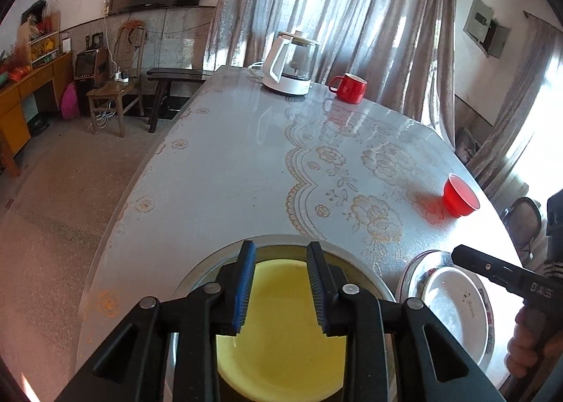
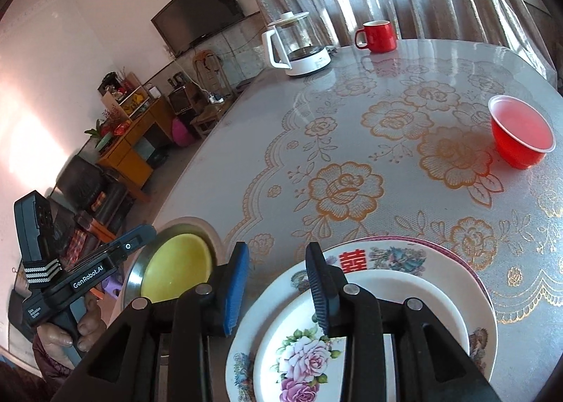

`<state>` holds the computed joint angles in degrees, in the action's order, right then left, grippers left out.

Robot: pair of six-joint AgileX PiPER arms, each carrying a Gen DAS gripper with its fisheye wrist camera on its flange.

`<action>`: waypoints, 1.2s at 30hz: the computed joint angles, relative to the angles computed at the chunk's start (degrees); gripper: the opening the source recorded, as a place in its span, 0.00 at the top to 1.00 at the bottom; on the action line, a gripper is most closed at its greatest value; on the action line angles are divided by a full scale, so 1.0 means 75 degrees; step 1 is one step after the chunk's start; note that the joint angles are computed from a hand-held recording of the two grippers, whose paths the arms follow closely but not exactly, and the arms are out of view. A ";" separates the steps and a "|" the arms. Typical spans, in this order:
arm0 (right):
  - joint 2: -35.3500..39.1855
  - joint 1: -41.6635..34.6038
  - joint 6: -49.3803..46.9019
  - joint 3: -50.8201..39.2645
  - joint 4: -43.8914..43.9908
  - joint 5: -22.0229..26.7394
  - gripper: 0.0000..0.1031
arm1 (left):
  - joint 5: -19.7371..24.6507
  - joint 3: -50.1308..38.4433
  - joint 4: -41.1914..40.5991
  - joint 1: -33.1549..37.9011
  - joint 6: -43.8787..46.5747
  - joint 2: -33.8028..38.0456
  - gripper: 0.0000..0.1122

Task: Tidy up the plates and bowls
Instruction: 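Open the right tool and move it to the red plastic bowl, then grasp the red plastic bowl rim with the right tool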

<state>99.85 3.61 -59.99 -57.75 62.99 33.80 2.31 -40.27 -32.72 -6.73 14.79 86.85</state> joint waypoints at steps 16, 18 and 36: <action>-0.0140 -0.1571 0.1796 -0.0285 -0.1183 -0.0470 0.68 | 0.1337 -0.2103 0.1429 -0.0824 -0.0972 0.0941 0.52; 0.0081 -0.1947 0.1993 -0.0471 -0.1524 -0.0391 0.68 | 0.1433 -0.2484 0.2410 -0.1152 -0.2117 0.1192 0.48; 0.3513 -0.4155 0.1011 -0.5216 -0.1383 0.1911 0.74 | 0.6375 -1.2025 0.4888 -0.3423 -0.6723 0.6827 0.57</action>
<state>126.20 -27.55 -52.40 -96.87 52.62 48.14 50.12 -130.45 3.94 -32.40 -35.63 138.05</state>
